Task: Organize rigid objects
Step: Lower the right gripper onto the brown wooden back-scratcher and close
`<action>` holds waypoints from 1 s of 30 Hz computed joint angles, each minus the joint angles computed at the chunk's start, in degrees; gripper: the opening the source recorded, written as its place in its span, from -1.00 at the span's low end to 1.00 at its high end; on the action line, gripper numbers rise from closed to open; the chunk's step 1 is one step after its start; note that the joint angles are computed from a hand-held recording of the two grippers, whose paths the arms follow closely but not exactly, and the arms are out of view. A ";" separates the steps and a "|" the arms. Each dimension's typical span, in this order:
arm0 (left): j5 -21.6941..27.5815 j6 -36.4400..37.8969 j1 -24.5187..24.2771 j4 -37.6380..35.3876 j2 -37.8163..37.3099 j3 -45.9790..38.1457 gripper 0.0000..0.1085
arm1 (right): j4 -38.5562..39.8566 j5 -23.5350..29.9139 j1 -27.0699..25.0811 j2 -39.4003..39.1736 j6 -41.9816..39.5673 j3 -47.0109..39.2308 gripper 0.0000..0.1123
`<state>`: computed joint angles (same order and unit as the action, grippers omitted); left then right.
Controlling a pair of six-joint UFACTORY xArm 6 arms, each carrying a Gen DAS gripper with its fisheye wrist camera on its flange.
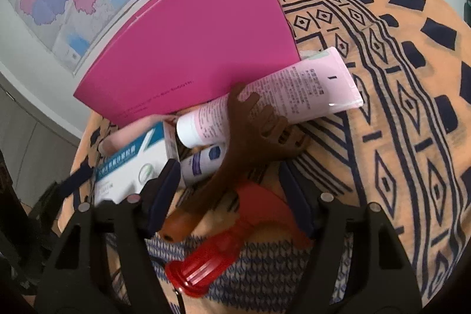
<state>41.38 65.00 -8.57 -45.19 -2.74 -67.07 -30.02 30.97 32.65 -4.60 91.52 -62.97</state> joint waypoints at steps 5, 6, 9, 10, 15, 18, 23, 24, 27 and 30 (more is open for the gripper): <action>0.98 0.31 0.03 0.49 0.62 -0.52 0.89 | -0.96 -4.62 -1.37 -1.00 4.02 2.92 -0.27; 1.13 0.38 0.04 0.54 0.64 -0.54 0.89 | -1.70 -5.15 -1.48 -1.17 4.99 3.29 -0.27; 1.58 1.17 0.01 0.43 0.53 -0.45 0.89 | -2.00 -5.82 -1.43 -1.27 5.07 3.48 -0.28; 2.07 1.42 0.07 0.33 0.59 -0.56 0.89 | -2.44 -6.82 -1.63 -1.61 5.64 4.14 -0.27; 2.59 2.20 -0.16 0.45 0.88 -0.76 0.89 | -4.42 -9.81 -2.39 -1.38 9.29 4.93 -0.17; 3.45 2.80 -0.03 0.34 1.00 -1.02 0.89 | -6.08 -8.42 -1.94 -0.66 9.88 3.84 -0.36; 3.41 3.14 0.45 -0.08 1.18 -1.61 0.89 | -10.39 -12.46 -2.45 -0.89 13.57 5.01 -0.53; 3.47 3.20 0.60 -0.22 1.23 -1.77 0.89 | -11.18 -13.04 -2.53 -1.03 14.45 5.29 -0.55; 4.14 3.80 0.96 -0.74 1.11 -2.04 0.89 | -14.51 -14.98 -2.90 -1.76 17.44 6.28 -0.61; 7.54 5.35 1.60 -2.31 0.68 -2.44 0.89 | -14.50 -14.60 -2.69 -2.08 17.03 6.42 -0.62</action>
